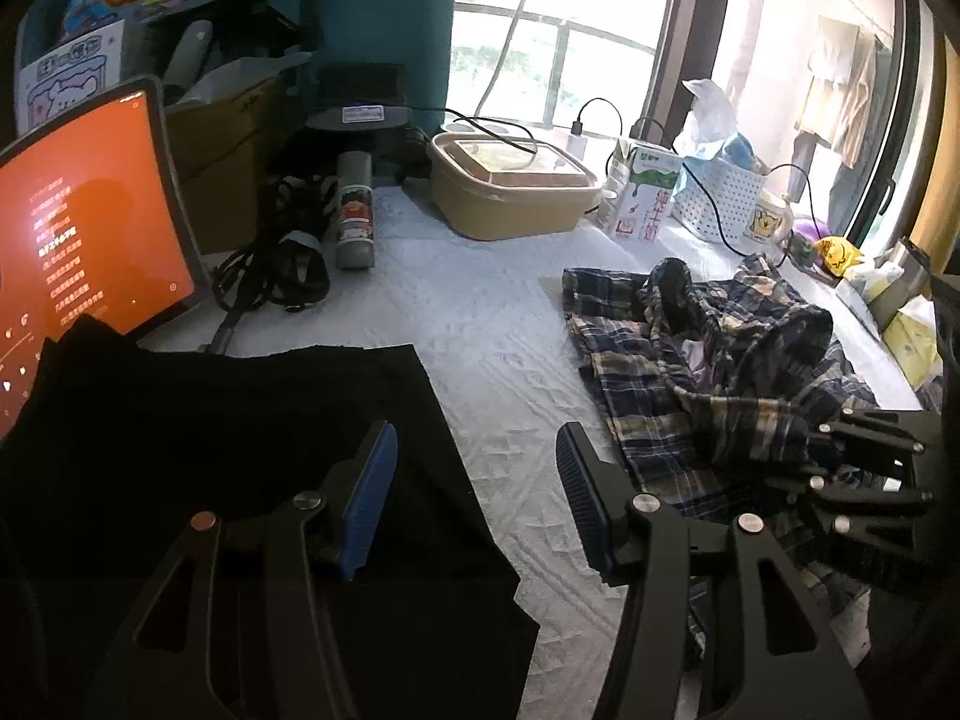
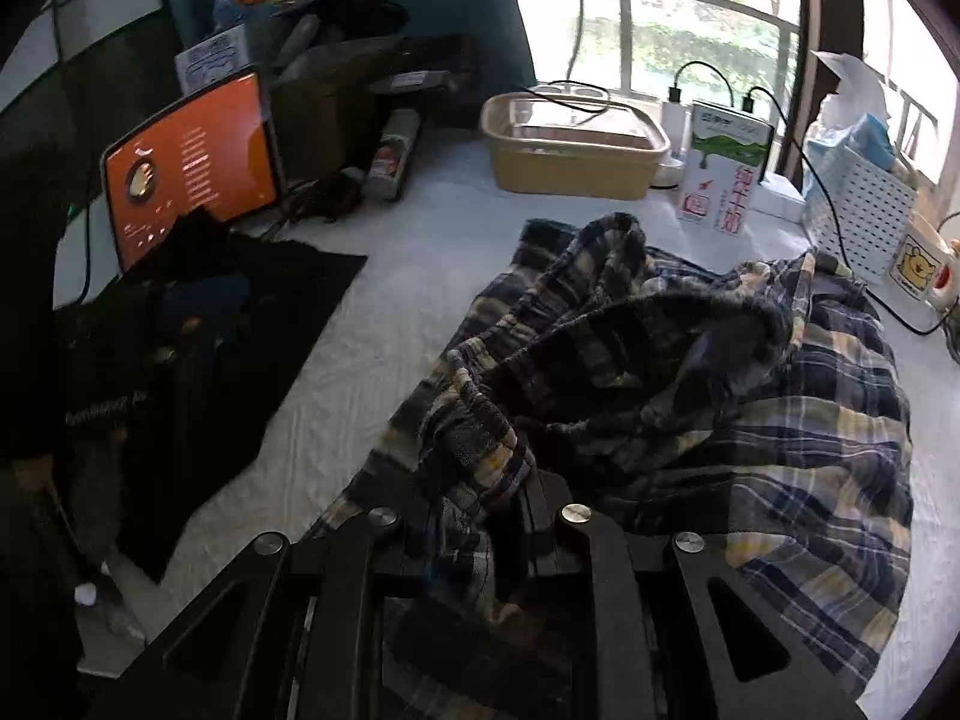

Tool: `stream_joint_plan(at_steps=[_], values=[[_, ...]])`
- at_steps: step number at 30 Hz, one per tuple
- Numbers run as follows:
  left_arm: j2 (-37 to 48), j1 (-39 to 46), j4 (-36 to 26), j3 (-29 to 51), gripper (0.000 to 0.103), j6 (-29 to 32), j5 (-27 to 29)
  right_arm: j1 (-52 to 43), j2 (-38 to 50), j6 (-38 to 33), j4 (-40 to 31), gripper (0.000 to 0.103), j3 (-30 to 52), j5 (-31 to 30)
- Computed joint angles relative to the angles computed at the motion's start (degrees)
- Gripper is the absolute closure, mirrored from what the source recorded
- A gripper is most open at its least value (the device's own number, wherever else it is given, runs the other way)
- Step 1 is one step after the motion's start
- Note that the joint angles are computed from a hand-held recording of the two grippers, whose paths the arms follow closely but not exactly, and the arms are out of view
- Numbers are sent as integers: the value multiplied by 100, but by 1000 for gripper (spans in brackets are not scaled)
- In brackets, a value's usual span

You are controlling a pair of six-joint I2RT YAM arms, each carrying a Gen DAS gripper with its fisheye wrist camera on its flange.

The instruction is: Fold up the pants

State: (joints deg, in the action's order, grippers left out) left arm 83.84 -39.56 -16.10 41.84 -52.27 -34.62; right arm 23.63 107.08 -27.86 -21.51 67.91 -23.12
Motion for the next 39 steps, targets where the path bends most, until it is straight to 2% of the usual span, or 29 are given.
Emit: stream_joint_plan(at_steps=[3,5,9,11,12,16,19,25,28,30,33,34,36,39], values=[[66,-25,-189,149,48,-15,-37,-53,-29,-186,-36,79,-47,-167],[100,-8,-278,214,48,-43,-23,-100,49,-424,-222,70,60,-310],[160,34,-527,362,47,-150,-40,-174,96,-958,-733,66,228,-1004],[180,51,-664,437,47,-225,-86,-161,111,-1254,-918,34,255,-1276],[193,57,-730,480,47,-259,-107,-195,97,-1342,-953,33,249,-1431],[309,121,-879,722,47,-245,-111,-478,-5,-1604,-1191,33,389,-1798],[579,134,-745,1103,47,121,-77,-899,-4,-1697,-1331,33,680,-2051],[1247,228,9,1914,45,1161,470,-1873,597,-1024,-1185,33,1731,-2227],[1624,276,79,2405,37,1583,590,-2233,1104,-650,-962,33,2306,-2026],[1918,313,86,2762,36,1861,716,-2404,1464,-396,-791,33,2651,-1702],[2331,404,102,3187,36,2175,1108,-2564,2028,-59,-889,33,3318,-1324],[2538,418,-29,3428,36,2258,1217,-2603,2144,-27,-923,33,3452,-1275],[2904,398,-398,3868,36,2354,1093,-2625,2340,10,-930,33,3660,-1124],[3249,403,-770,4277,36,2254,1096,-2589,2497,-1,-970,33,3854,-924]])
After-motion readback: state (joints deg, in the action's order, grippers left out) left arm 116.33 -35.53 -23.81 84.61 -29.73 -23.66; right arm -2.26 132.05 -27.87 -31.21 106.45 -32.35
